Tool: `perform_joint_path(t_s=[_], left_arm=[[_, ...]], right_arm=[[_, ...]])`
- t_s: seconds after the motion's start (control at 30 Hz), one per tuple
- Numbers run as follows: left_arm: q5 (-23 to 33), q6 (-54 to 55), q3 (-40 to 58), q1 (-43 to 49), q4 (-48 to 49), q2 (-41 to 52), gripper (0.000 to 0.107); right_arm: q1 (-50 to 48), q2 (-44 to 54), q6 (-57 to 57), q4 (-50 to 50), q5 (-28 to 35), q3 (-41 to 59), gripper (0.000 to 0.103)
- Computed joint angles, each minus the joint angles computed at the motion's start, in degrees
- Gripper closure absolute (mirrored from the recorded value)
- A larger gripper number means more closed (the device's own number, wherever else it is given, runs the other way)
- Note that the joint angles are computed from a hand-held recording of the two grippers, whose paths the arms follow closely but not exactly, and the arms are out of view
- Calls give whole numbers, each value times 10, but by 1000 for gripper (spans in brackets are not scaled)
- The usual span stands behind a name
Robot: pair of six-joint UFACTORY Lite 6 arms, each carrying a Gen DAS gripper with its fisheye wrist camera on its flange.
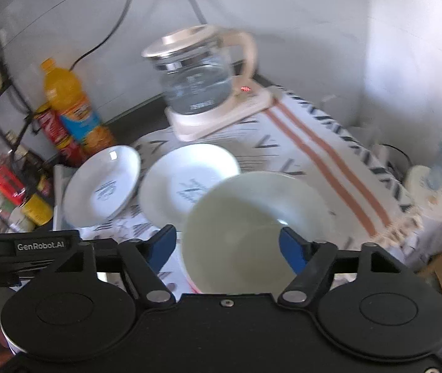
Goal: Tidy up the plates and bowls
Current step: 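Move both grippers back toward the white plates on the cloth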
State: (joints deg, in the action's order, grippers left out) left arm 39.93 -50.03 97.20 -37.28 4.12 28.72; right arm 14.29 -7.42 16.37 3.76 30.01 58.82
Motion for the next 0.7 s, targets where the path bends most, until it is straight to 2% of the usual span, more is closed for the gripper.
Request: perform_joint_path(t_s=[0.13, 0.27, 0.3, 0.4, 0.57, 0.7], left_arm=[[2, -33, -32, 13, 20, -22, 39], [11, -82, -44, 20, 46, -30, 38], [16, -99, -46, 20, 52, -31, 35], [26, -164, -61, 15, 82, -43, 24], [49, -242, -75, 5, 109, -52, 24], [67, -314, -82, -9, 139, -59, 23]], right_arm=[[12, 43, -63, 51, -4, 33, 21], [10, 84, -173, 134, -3, 66, 15], [8, 98, -203, 154, 2, 80, 13], [6, 127, -269, 196, 20, 111, 12], [0, 189, -378, 268, 68, 173, 11], [9, 226, -442, 283, 88, 217, 11]])
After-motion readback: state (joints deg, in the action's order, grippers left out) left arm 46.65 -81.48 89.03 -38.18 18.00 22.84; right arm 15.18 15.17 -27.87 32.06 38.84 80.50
